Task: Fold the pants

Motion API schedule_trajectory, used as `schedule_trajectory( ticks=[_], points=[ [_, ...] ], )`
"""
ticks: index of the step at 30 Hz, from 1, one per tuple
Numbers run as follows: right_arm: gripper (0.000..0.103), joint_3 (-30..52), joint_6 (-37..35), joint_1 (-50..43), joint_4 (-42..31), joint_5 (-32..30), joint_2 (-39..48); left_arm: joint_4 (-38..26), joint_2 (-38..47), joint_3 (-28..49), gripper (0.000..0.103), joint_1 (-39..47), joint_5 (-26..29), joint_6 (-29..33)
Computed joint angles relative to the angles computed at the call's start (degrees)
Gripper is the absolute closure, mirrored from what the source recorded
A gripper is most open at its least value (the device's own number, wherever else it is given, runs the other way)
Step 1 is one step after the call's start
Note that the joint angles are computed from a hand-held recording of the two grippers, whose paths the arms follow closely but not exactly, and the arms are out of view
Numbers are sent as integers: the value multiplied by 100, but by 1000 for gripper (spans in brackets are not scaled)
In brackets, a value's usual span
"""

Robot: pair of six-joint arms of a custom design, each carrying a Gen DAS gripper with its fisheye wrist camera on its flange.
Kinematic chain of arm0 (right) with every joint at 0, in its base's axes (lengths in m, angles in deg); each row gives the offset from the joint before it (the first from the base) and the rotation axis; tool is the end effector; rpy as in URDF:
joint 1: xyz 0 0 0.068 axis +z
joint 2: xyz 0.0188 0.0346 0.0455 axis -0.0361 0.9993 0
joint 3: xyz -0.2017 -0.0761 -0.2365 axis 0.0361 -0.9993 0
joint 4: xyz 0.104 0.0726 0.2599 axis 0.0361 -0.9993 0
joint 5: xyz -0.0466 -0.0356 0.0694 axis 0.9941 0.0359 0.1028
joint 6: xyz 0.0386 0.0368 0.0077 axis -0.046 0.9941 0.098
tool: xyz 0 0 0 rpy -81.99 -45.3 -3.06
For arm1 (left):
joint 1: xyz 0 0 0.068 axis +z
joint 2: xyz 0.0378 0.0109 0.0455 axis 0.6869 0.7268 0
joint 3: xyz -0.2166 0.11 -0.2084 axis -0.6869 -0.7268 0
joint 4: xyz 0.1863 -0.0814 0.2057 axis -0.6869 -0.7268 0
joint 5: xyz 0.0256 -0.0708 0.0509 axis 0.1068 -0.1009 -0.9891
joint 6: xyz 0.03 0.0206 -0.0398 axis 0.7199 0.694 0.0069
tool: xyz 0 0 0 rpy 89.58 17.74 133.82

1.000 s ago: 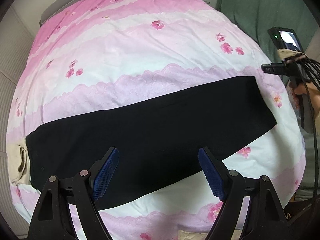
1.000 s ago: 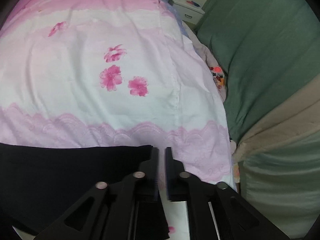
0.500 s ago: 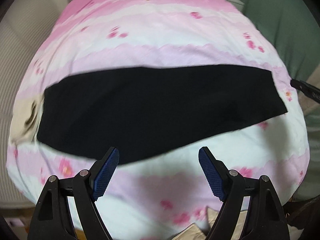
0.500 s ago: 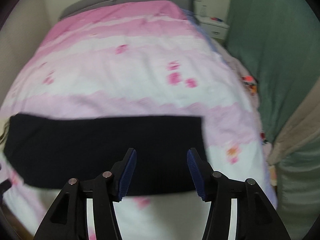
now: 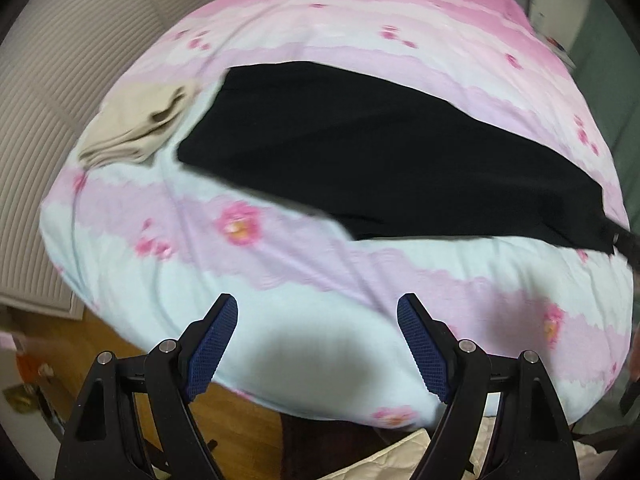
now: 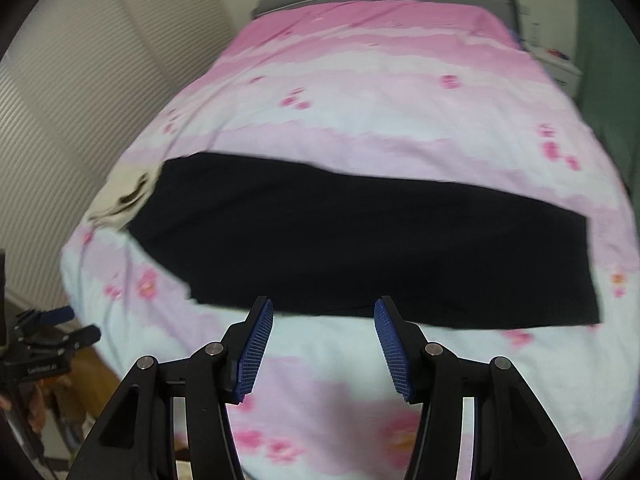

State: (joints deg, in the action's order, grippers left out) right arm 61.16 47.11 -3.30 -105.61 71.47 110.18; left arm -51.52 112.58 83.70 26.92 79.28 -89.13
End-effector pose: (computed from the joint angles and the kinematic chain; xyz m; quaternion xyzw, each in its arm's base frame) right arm 0.1911 0.0038 0.3840 0.0424 0.9565 0.1223 0.2615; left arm 0.2102 -0.0570 0.3925 0.0581 0.9835 0.0338 0.1677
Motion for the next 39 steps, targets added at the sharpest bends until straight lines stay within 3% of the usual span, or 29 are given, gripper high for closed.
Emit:
schedule_trajectory(
  ticks=[8, 15, 22, 27, 33, 39],
  points=[
    [50, -546, 2765, 3342, 1402, 1003, 701, 515, 269, -178, 17, 2210, 533, 2423],
    [50, -733, 4237, 4313, 2768, 1239, 2084, 1028, 869, -386, 17, 2705, 938, 3428],
    [50, -829, 4891, 4101, 3846, 958, 3013, 1211, 1173, -448, 17, 2764, 1143, 3504],
    [50, -661, 4911, 4011, 4172, 915, 3412, 1192, 1284, -329, 17, 2920, 1191, 3698],
    [51, -702, 5064, 3895, 4284, 735, 3634, 1154, 1406, -255, 17, 3079, 1241, 3759],
    [53, -496, 4990, 3981, 4127, 1189, 3593, 1158, 1446, -246, 17, 3144, 1240, 3868]
  ],
)
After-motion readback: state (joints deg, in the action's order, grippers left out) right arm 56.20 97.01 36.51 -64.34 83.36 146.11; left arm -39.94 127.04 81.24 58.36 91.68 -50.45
